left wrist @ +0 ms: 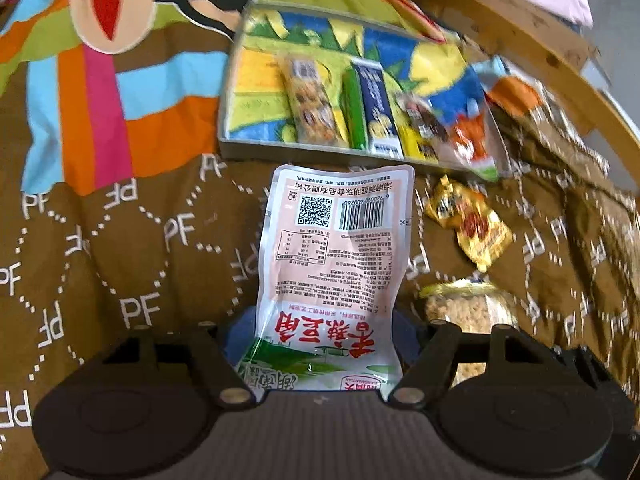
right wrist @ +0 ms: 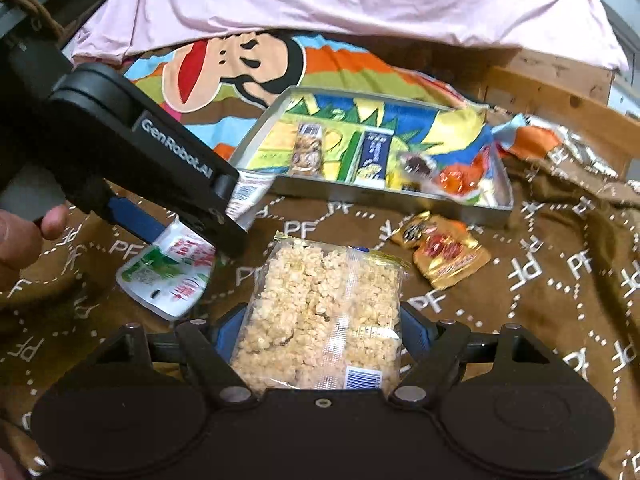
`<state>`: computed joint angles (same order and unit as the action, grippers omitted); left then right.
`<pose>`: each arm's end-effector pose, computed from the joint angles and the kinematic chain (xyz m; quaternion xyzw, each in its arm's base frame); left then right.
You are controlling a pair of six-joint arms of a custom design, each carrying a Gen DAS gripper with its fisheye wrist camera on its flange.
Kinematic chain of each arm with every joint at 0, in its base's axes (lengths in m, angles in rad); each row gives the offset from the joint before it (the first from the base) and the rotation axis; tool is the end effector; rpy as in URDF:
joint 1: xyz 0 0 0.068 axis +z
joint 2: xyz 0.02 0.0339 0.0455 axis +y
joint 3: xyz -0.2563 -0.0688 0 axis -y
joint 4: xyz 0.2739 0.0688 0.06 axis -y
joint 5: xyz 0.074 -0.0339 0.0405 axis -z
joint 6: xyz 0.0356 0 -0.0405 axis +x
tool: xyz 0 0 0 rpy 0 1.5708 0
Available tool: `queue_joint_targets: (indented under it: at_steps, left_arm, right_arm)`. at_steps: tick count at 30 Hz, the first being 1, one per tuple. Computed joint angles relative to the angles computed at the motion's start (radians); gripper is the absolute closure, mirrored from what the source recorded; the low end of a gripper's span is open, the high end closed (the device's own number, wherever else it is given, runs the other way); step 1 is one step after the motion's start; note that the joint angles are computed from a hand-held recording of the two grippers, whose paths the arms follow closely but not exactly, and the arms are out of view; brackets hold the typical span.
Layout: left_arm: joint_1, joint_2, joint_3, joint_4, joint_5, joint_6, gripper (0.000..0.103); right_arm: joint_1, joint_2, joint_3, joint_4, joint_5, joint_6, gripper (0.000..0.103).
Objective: Organize snacks
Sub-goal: 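Carry the white packet with the left tool while the right tool carries the rice bar to the tray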
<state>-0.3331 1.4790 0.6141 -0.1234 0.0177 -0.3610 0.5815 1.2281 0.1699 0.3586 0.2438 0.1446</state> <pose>0.2645 -0.0922 0.1077 -0.0108 0.9578 -0.1056 0.2671 0.1748 0.1046 0.0757 -0.1449 0.8896 0.0457 0.4307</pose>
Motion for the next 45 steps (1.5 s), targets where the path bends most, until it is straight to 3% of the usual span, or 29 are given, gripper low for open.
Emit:
queue_joint_targets:
  at_steps: [7, 13, 23, 30, 40, 45]
  left_arm:
    - [0.034, -0.001, -0.002, 0.107, -0.041, -0.086, 0.028]
    - [0.055, 0.061, 0.029, 0.268, -0.087, -0.11, 0.028]
    - [0.114, 0.339, 0.296, 0.409, -0.073, -0.139, 0.028]
    - [0.124, 0.511, 0.435, 0.507, -0.124, -0.029, 0.028]
    - [0.152, 0.639, 0.509, 0.516, -0.068, 0.029, 0.028]
    - [0.138, 0.683, 0.545, 0.491, -0.098, 0.057, 0.027]
  right_arm:
    - [-0.049, 0.057, 0.016, 0.102, 0.004, -0.031, 0.024]
    - [-0.131, 0.171, 0.092, 0.184, -0.045, -0.049, 0.024]
    - [-0.249, 0.534, 0.399, 0.374, -0.118, -0.143, 0.024]
    - [-0.293, 0.783, 0.632, 0.461, -0.171, -0.193, 0.024]
    - [-0.274, 1.004, 0.832, 0.483, -0.185, -0.261, 0.024]
    - [-0.265, 1.063, 0.872, 0.492, -0.166, -0.291, 0.024]
